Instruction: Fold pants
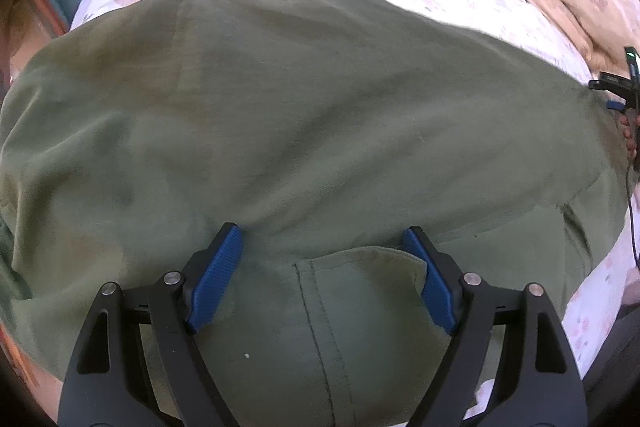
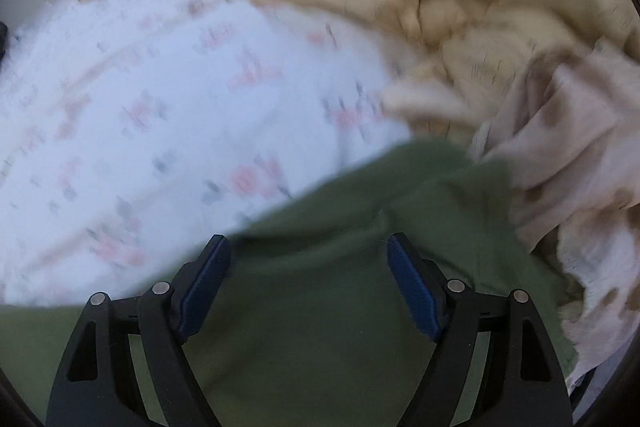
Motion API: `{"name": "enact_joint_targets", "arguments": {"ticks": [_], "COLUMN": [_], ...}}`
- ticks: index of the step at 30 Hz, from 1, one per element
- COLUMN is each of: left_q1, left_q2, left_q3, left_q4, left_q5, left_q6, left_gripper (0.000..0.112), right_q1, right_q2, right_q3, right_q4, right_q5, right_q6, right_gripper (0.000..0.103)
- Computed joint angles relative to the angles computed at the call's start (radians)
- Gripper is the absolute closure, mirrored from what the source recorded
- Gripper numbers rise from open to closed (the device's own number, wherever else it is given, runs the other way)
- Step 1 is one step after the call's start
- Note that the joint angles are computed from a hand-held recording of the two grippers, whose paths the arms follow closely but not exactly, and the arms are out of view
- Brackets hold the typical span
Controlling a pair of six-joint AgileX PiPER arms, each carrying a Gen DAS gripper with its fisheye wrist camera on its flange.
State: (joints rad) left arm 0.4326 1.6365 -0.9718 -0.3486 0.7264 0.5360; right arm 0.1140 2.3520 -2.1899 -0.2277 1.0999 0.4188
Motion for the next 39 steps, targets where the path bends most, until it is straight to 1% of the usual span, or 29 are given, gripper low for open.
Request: {"name": "enact_joint_targets", "arguments": {"ticks": [2,3,5,7,8,10,11,13,14,15,17,19,20,23,25,27,30,33,36,39], "left_q1": [0.013,0.018,0.039,0.065,0.077,0.121,0.173,0.256,0.301,0.343,0.475,0.585,0.622,0.697,0.698,0.707,0.692,0.683,0.659,0.658], "left_q2": [-0.011,-0.021,-0.041,-0.063,-0.075,-0.09,-0.099,-0.119,-0.133,-0.141,-0.138,-0.098,-0.071,0.016,0.062,0.119,0.187,0.28,0.303,0.364], "left_q3": [-0.01,-0.019,-0.041,-0.064,-0.079,-0.14,-0.167,-0.225,-0.239,-0.248,-0.278,-0.313,-0.336,-0.384,-0.385,-0.395,-0.391,-0.438,-0.421,-0.452], "left_q4": [-0.013,-0.008,-0.018,-0.025,-0.016,-0.015,-0.044,-0.066,-0.075,-0.083,-0.14,-0.186,-0.186,-0.177,-0.117,-0.107,-0.061,-0.085,-0.105,-0.14], "left_q5": [0.005,0.004,0.015,0.026,0.036,0.1,0.139,0.194,0.214,0.222,0.241,0.253,0.26,0.261,0.262,0.285,0.24,0.31,0.258,0.254], "left_q6": [-0.017,-0.034,-0.048,-0.058,-0.068,-0.071,-0.029,0.004,0.027,0.045,0.117,0.158,0.144,0.091,0.036,0.021,-0.034,-0.055,-0.049,-0.052], "left_gripper": [0.032,0.032,0.032,0.032,0.031,0.031,0.031,0.029,0.025,0.021,0.02,0.017,0.014,0.014,0.014,0.014,0.015,0.016,0.016,0.016], "right_q1": [0.009,0.016,0.035,0.084,0.119,0.192,0.211,0.294,0.328,0.355,0.434,0.506,0.534,0.592,0.588,0.569,0.554,0.543,0.532,0.53], "right_q2": [-0.003,-0.015,-0.104,-0.146,-0.191,-0.308,-0.35,-0.46,-0.515,-0.551,-0.642,-0.704,-0.727,-0.767,-0.764,-0.752,-0.743,-0.733,-0.725,-0.716], "right_q3": [-0.075,-0.078,-0.012,-0.006,0.026,0.132,0.18,0.279,0.352,0.395,0.514,0.593,0.63,0.718,0.752,0.774,0.8,0.816,0.822,0.82], "right_q4": [0.052,0.089,0.145,0.162,0.167,0.191,0.2,0.197,0.21,0.231,0.239,0.221,0.217,0.218,0.297,0.355,0.408,0.438,0.462,0.449], "right_q5": [0.03,0.008,-0.013,-0.021,-0.022,-0.074,-0.102,-0.139,-0.183,-0.206,-0.285,-0.338,-0.366,-0.418,-0.436,-0.453,-0.485,-0.494,-0.489,-0.484], "right_q6": [-0.006,-0.011,-0.023,-0.018,-0.006,-0.012,-0.025,0.0,0.007,0.007,0.057,0.119,0.142,0.182,0.134,0.09,0.064,0.045,0.026,0.031], "right_gripper": [0.021,0.021,0.02,0.02,0.02,0.02,0.02,0.02,0.02,0.02,0.02,0.02,0.02,0.02,0.02,0.02,0.02,0.02,0.02,0.02]}}
